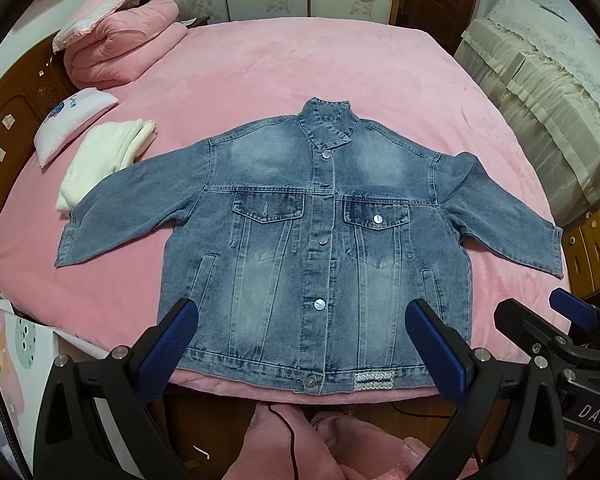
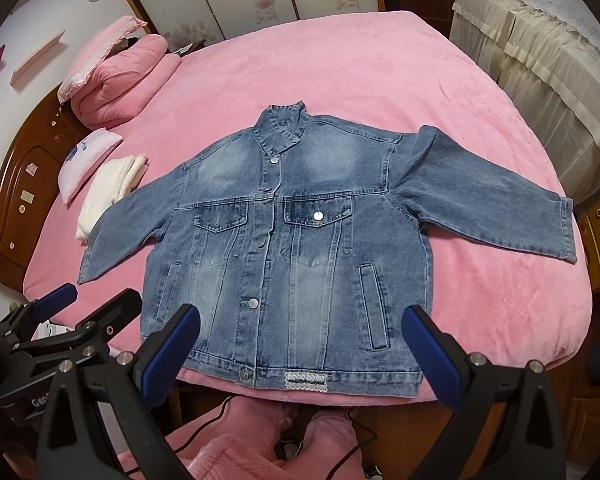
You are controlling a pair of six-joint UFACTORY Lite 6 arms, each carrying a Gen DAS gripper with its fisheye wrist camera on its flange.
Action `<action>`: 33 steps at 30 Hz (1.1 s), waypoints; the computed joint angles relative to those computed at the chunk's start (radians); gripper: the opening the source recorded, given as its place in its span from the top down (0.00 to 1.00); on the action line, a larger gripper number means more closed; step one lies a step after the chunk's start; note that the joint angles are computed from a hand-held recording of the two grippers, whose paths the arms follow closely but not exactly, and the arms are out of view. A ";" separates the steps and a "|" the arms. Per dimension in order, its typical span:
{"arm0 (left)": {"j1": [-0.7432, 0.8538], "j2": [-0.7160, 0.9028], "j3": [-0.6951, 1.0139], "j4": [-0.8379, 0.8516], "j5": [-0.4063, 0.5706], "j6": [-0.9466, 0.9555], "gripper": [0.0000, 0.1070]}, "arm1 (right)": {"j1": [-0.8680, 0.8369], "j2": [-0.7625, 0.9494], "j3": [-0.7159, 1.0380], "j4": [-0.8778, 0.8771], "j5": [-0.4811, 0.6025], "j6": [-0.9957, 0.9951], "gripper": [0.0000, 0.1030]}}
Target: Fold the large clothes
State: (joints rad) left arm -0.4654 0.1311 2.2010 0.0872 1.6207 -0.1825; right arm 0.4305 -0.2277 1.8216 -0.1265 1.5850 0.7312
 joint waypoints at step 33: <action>-0.087 0.006 0.018 0.079 0.017 -0.107 0.04 | -0.136 -0.022 -0.026 0.089 -0.047 -0.187 0.02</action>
